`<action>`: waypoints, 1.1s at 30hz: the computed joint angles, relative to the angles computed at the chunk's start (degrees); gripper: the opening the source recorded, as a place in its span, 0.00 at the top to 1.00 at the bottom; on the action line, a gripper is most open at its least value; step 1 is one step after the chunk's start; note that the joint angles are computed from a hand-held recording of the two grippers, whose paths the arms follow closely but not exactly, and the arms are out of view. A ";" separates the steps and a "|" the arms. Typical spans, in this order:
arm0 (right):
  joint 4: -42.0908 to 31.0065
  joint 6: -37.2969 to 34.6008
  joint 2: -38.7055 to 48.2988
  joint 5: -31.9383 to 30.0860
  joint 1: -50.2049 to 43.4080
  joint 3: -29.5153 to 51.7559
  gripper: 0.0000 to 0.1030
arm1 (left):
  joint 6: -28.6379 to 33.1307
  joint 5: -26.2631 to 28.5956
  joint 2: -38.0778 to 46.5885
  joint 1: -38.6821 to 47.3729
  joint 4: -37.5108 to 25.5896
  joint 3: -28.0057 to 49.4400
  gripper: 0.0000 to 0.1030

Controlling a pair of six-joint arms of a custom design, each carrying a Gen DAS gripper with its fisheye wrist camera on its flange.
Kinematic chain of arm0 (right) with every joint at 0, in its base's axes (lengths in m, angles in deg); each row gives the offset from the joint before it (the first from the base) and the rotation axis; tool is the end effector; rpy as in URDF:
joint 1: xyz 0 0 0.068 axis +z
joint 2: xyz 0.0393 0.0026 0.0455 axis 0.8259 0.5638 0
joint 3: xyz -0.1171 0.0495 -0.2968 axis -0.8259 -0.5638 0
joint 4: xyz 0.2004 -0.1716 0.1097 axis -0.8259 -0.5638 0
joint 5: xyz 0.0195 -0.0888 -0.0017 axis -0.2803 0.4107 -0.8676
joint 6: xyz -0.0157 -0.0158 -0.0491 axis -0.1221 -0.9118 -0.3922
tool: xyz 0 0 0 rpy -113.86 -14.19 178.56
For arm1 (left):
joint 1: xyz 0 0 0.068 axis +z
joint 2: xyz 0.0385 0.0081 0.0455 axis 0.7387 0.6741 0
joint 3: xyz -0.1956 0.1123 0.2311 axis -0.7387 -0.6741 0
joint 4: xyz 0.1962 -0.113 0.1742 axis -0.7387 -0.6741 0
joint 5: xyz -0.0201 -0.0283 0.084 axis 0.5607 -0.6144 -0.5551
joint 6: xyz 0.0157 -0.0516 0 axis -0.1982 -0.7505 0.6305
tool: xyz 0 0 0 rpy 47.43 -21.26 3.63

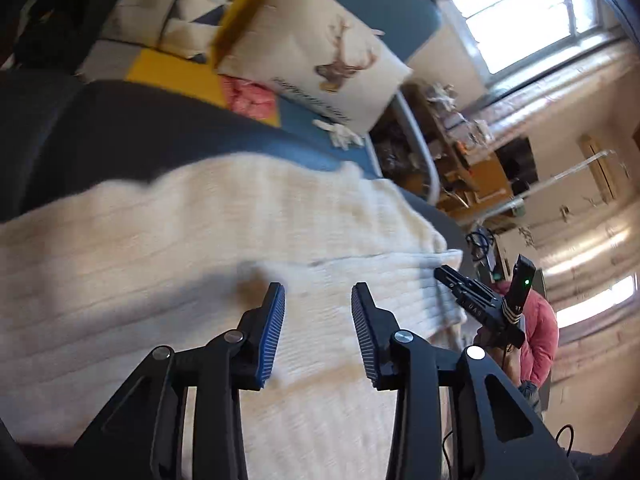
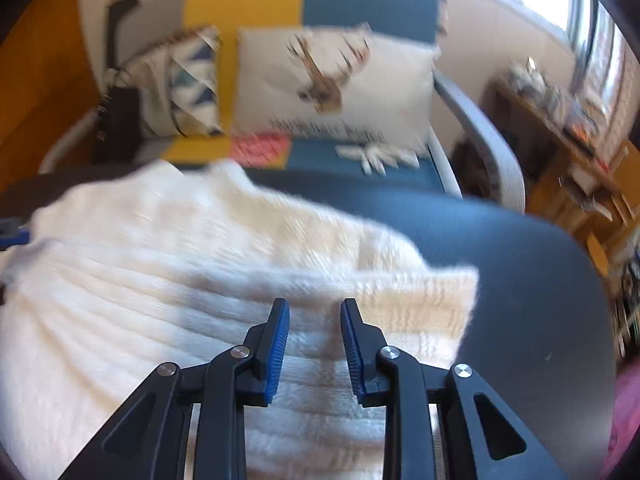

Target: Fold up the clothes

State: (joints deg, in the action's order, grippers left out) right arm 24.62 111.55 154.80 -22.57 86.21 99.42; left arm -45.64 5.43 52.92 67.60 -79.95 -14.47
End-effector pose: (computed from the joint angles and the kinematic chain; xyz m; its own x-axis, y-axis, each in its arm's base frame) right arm 0.2447 0.1333 0.1859 -0.8398 -0.0132 -0.5428 -0.0177 0.9998 0.0031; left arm 0.3065 0.0841 0.1934 -0.9472 0.0002 -0.3206 0.2188 0.7313 -0.6460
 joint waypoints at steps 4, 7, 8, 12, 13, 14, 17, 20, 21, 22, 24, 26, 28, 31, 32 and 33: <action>3.17 3.74 -1.36 -1.20 -0.04 -2.28 0.75 | 1.69 -2.05 1.50 1.54 0.48 -0.49 0.60; 4.26 4.78 -2.84 -2.78 0.23 -3.18 0.74 | 0.15 -1.87 2.52 1.41 2.04 -1.06 0.60; 3.89 4.95 -2.58 -2.56 0.31 -2.93 0.74 | -0.90 -1.65 2.69 0.99 3.00 -1.27 0.60; 2.88 5.42 -1.59 -2.37 -0.47 -2.27 0.74 | -2.46 -0.67 3.51 -1.28 3.91 -0.94 0.58; 2.95 5.29 -1.46 -2.43 -1.01 -2.35 0.74 | -3.69 -1.48 2.52 -2.31 6.13 -1.75 0.58; 3.47 5.25 -1.12 -2.80 -1.74 -2.52 0.74 | -4.89 -2.39 1.51 -3.37 8.41 -2.60 0.58; 4.88 5.19 -0.53 -3.60 -3.72 -3.07 0.74 | -7.20 -2.40 -1.74 -4.33 13.49 -4.77 0.93; 6.11 4.82 -0.98 -2.76 -4.63 -3.61 0.74 | -10.11 -2.22 -3.61 -3.94 17.14 -5.61 0.93; 6.78 4.55 -0.46 -2.55 -5.05 -3.63 0.74 | -11.17 -2.54 -3.30 -3.90 17.87 -5.28 0.93; 7.45 4.28 0.11 -2.35 -5.46 -3.64 0.74 | -11.74 -4.13 -2.10 -4.39 17.25 -4.33 0.93; 8.41 3.90 0.66 -2.63 -5.90 -3.83 0.74 | -11.30 -7.95 1.45 -5.21 13.79 -2.13 0.90; 9.36 3.54 1.19 -2.94 -6.33 -4.02 0.74 | -11.78 -9.11 1.37 -4.73 14.59 -2.98 0.88; 9.39 3.31 1.10 -3.59 -6.82 -4.07 0.74 | -14.45 -10.48 -2.96 -3.29 18.05 -5.67 0.83; 8.05 3.71 -3.08 -4.78 -6.57 -4.97 0.74 | -11.13 -3.76 -8.44 -0.39 16.57 -7.75 0.81; 7.59 3.64 -4.81 -5.02 -6.11 -5.39 0.74 | -8.49 -2.52 -10.02 -0.58 14.98 -8.39 0.81; 6.74 3.43 -5.86 -5.17 -5.34 -5.72 0.74 | -5.79 -1.49 -11.59 -0.87 13.31 -8.98 0.81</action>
State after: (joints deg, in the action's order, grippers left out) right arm 31.36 114.98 148.94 -27.73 80.87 93.70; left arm -51.44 3.94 41.33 66.73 -66.64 -23.45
